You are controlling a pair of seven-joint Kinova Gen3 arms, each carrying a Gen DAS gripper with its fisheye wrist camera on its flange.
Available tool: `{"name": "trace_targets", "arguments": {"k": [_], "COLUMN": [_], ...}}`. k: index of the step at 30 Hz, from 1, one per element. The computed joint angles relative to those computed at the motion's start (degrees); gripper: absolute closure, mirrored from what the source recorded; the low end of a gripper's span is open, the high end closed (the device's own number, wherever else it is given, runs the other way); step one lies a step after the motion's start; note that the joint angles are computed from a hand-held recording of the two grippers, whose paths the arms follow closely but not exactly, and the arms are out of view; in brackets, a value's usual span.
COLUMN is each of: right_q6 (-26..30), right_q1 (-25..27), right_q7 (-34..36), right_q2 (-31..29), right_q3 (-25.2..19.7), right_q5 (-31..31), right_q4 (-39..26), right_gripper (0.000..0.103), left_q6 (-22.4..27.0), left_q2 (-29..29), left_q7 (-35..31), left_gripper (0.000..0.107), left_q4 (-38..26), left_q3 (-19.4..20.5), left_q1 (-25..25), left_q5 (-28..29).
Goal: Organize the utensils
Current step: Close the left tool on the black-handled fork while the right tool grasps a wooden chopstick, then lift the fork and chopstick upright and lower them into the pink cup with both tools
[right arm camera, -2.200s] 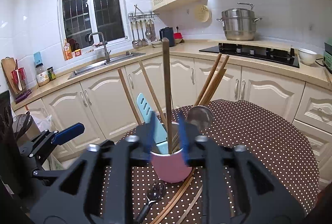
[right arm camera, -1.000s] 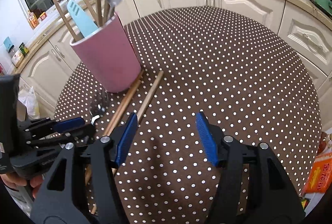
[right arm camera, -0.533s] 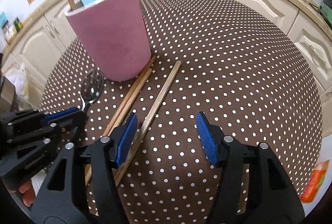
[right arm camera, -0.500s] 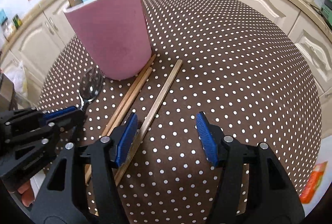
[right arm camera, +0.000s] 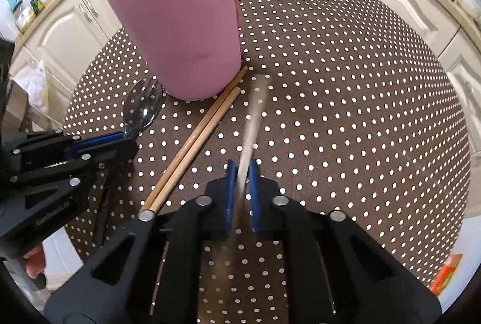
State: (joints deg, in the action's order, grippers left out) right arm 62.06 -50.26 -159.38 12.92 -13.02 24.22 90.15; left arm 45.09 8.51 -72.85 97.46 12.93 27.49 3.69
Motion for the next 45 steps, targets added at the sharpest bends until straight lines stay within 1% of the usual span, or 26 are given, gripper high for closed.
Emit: {"name": "trace_targets", "arguments": {"k": [3,9,10,13,15,17,18,20,21,22,25,27,28,29,30,31,32,33,34,36,37,38,40,41,43,45], "right_q6": [-4.0,-8.8,-9.7,-11.8,-12.8,-13.1,-13.1,-12.5,-12.1,-11.6,-9.9,-8.3,-7.5,-6.7,-5.5,-4.2,-2.9,-1.9,-0.8,0.7,1.7,2.0,4.8,5.9,6.5,6.6], "right_q1": [0.8,1.8,2.8,3.5,3.9,4.8,5.6,6.2,6.6,7.0,8.1,8.4,7.9,8.3,9.6,9.9,9.2,9.6,9.0,7.8,6.6,6.2,4.6,3.7,2.7,1.9], "right_q7": [-1.9,-7.5,-8.0,-11.9,-16.0,-18.8,-20.7,-22.7,-23.9,-25.3,-27.8,-30.0,-31.4,-32.7,-34.3,-35.6,-36.8,-38.1,-39.5,-42.1,-43.2,-44.7,-47.6,-49.0,-51.2,-53.8], "right_q2": [-2.9,-8.0,-8.8,-12.2,-14.8,-16.9,-18.1,-19.4,-20.1,-20.6,-22.4,-22.9,-23.1,-23.2,-23.0,-22.2,-22.1,-22.0,-20.8,-19.4,-18.4,-18.0,-16.1,-15.2,-14.4,-13.7], "right_q3": [-0.2,-2.1,-2.7,-4.3,-6.5,-8.6,-10.4,-12.5,-13.7,-15.1,-18.3,-20.2,-20.6,-21.6,-23.6,-24.5,-24.4,-25.2,-25.5,-24.9,-24.6,-24.1,-24.1,-23.7,-22.2,-20.3], "right_q5": [-0.4,1.7,2.2,4.7,7.6,10.3,12.4,15.0,16.8,18.5,23.2,27.0,29.3,31.6,34.0,36.3,38.6,41.0,43.3,47.9,49.8,52.1,56.6,58.8,62.5,65.9], "right_q4": [4.0,10.6,11.7,14.8,17.2,18.1,18.6,18.7,18.7,18.8,18.4,18.1,18.1,18.2,18.0,17.6,18.0,18.0,17.3,17.3,16.9,17.2,17.2,17.4,17.9,18.8], "right_gripper": [0.096,0.096,0.096,0.096,0.096,0.096,0.096,0.096,0.096,0.096,0.096,0.096,0.096,0.096,0.096,0.096,0.096,0.096,0.096,0.096,0.096,0.096,0.096,0.096,0.096,0.096], "left_q6": [-2.9,-5.6,-5.9,-7.0,-8.3,-10.4,-11.5,-15.1,-16.9,-19.2,-25.5,-29.2,-31.5,-33.7,-36.0,-38.3,-40.7,-43.0,-45.3,-50.0,-52.3,-54.7,-58.8,-60.8,-65.1,-69.2], "left_q2": [-1.9,-5.2,-6.0,-8.3,-9.7,-11.3,-12.9,-14.8,-15.6,-16.7,-19.0,-20.1,-20.7,-20.3,-20.6,-20.9,-21.1,-21.4,-21.6,-21.3,-21.1,-20.4,-19.3,-18.6,-17.2,-15.5], "left_q7": [0.0,-0.3,-0.8,-3.4,-6.3,-9.2,-11.6,-15.0,-16.4,-17.9,-19.3,-21.3,-22.5,-22.8,-22.2,-22.3,-21.5,-19.8,-18.7,-15.8,-14.7,-14.5,-16.0,-16.0,-18.6,-21.5], "left_gripper": [0.103,0.104,0.104,0.104,0.104,0.104,0.104,0.104,0.104,0.104,0.104,0.104,0.104,0.104,0.104,0.104,0.104,0.104,0.104,0.104,0.104,0.104,0.104,0.104,0.104,0.104], "left_q4": [2.9,6.0,6.6,7.9,8.9,10.2,11.6,13.4,14.2,15.3,17.7,19.0,19.7,19.7,20.2,20.8,21.1,21.6,22.1,23.1,23.4,23.5,23.6,23.5,23.5,23.2], "left_q3": [0.1,0.9,0.9,1.1,1.2,1.2,0.3,0.1,-0.7,-0.5,-0.7,-2.9,-4.6,-5.2,-5.8,-5.5,-4.3,-2.2,-1.2,-1.8,-1.4,0.1,4.9,6.3,10.3,12.7], "left_q1": [-0.2,0.0,-0.2,-0.8,-0.9,-0.8,-0.5,-0.4,0.5,0.3,1.5,3.9,5.9,7.2,8.1,8.0,6.8,4.7,3.6,4.3,4.0,2.8,-1.8,-3.0,-6.2,-7.3], "left_q5": [1.0,1.2,1.8,4.5,7.0,9.4,11.2,14.1,15.3,16.8,17.9,19.5,20.8,21.2,20.7,20.9,20.5,19.6,19.2,17.4,17.0,17.4,19.8,20.0,23.2,27.0]}}
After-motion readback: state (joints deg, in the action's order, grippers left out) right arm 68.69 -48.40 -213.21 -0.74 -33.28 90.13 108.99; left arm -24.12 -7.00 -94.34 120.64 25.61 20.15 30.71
